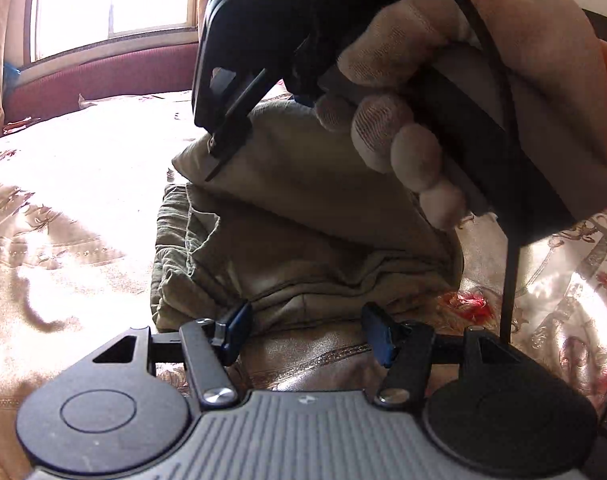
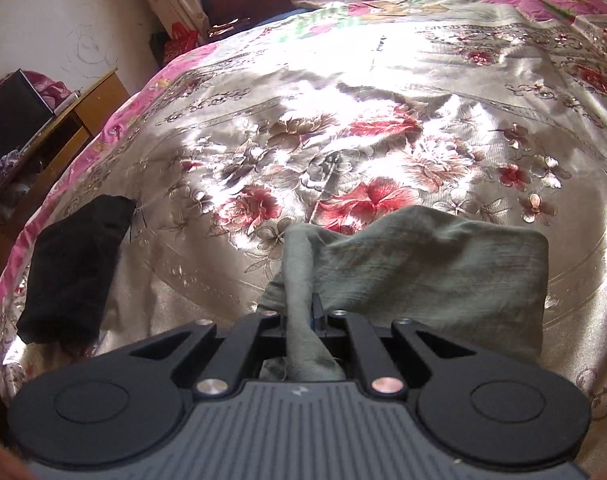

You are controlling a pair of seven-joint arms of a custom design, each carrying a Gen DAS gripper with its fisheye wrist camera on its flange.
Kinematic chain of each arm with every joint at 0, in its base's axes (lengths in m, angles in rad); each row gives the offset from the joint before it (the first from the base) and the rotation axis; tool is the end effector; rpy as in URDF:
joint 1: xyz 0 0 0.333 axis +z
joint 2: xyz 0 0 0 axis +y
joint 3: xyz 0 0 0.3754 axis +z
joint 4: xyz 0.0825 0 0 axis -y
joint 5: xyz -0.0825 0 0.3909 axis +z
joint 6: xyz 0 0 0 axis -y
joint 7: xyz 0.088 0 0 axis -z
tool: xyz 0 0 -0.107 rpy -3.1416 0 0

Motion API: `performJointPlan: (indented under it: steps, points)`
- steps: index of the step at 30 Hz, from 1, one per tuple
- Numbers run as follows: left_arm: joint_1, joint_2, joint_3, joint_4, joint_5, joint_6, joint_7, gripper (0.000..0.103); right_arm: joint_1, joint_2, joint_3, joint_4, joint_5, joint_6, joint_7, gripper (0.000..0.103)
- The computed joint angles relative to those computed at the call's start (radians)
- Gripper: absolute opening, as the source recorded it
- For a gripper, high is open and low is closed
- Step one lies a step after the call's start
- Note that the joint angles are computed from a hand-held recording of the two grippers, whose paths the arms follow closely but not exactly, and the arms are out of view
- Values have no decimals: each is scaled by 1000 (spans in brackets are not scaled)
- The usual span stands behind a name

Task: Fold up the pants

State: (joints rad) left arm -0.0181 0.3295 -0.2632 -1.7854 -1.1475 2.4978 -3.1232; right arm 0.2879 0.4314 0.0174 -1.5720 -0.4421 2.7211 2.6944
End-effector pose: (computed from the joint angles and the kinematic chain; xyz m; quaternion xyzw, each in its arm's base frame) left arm 0.6747 -0.1675 0.4667 -0.2500 0.8502 -0.4538 0.0931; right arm 0.7177 0.2399 0.5248 -0.4791 0.7937 -0.1750 0.3316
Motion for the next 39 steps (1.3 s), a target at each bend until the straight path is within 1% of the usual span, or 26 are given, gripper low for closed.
performJointPlan:
  steps: [2, 4, 7, 8, 12, 14, 15, 18, 21, 23, 24, 26, 28, 29, 30, 32, 33, 34, 35, 36, 37, 39]
  points:
    - [4, -1, -1, -2, -14, -1, 5, 74, 13, 12, -17, 20, -4, -11, 47, 6]
    - [3, -3, -1, -8, -14, 8, 20, 74, 27, 32, -22, 47, -15, -48, 66, 8]
    - [5, -27, -5, -50, -45, 40, 103, 74, 20, 69, 13, 94, 9, -99, -2, 12]
    - [4, -33, -5, -59, -54, 44, 121, 74, 15, 79, 29, 109, 25, -118, -37, 17]
    - [6, -48, 9, -75, -67, 22, 112, 74, 6, 72, 57, 100, 71, -94, -111, 23]
    - [6, -44, 15, -69, -67, 10, 92, 74, -14, 52, 85, 70, 114, -44, -159, 25]
    - [7, -44, 17, -68, -68, 7, 85, 74, -17, 38, 89, 54, 124, -30, -176, 24]
    - [14, -46, 23, -68, -85, 0, 67, 74, 8, -9, 54, 1, 83, -13, -181, 23]
    - [14, -45, 25, -69, -95, 3, 54, 74, 24, -15, 26, 10, 25, -72, -211, 25]
    - [11, -47, 25, -67, -91, 10, 48, 74, 18, 4, 20, 44, 19, -106, -232, 29]
    - [10, -50, 24, -68, -93, 12, 50, 74, 12, 20, 24, 71, 29, -123, -245, 29]
    - [10, -53, 22, -67, -96, 5, 49, 74, 1, 55, 34, 122, 50, -139, -278, 34]
    - [9, -56, 23, -64, -93, -5, 45, 74, 12, 100, 30, 192, 42, -178, -319, 37]
    - [8, -56, 24, -63, -92, -6, 46, 74, 25, 129, 22, 238, 24, -216, -349, 38]
    - [2, -57, 21, -63, -91, 2, 46, 74, 36, 150, 14, 270, 9, -243, -372, 37]
    - [1, -57, 22, -62, -95, 7, 44, 74, 49, 177, -4, 307, -7, -292, -396, 31]
    - [1, -59, 23, -61, -95, 7, 37, 74, 45, 177, -6, 303, 0, -296, -397, 28]
    - [0, -58, 24, -59, -101, 15, 34, 74, 36, 167, -5, 288, 13, -290, -393, 16]
    - [-2, -58, 24, -58, -106, 28, 28, 74, 24, 151, 1, 261, 31, -268, -386, 11]
    - [-2, -57, 24, -55, -108, 35, 20, 74, 15, 131, 2, 233, 42, -247, -374, 7]
    - [-1, -55, 26, -50, -105, 32, 4, 74, 12, 114, -2, 212, 43, -232, -359, 6]
    - [13, -52, 33, -34, -86, -17, -53, 74, 8, 76, -11, 166, 38, -185, -315, 5]
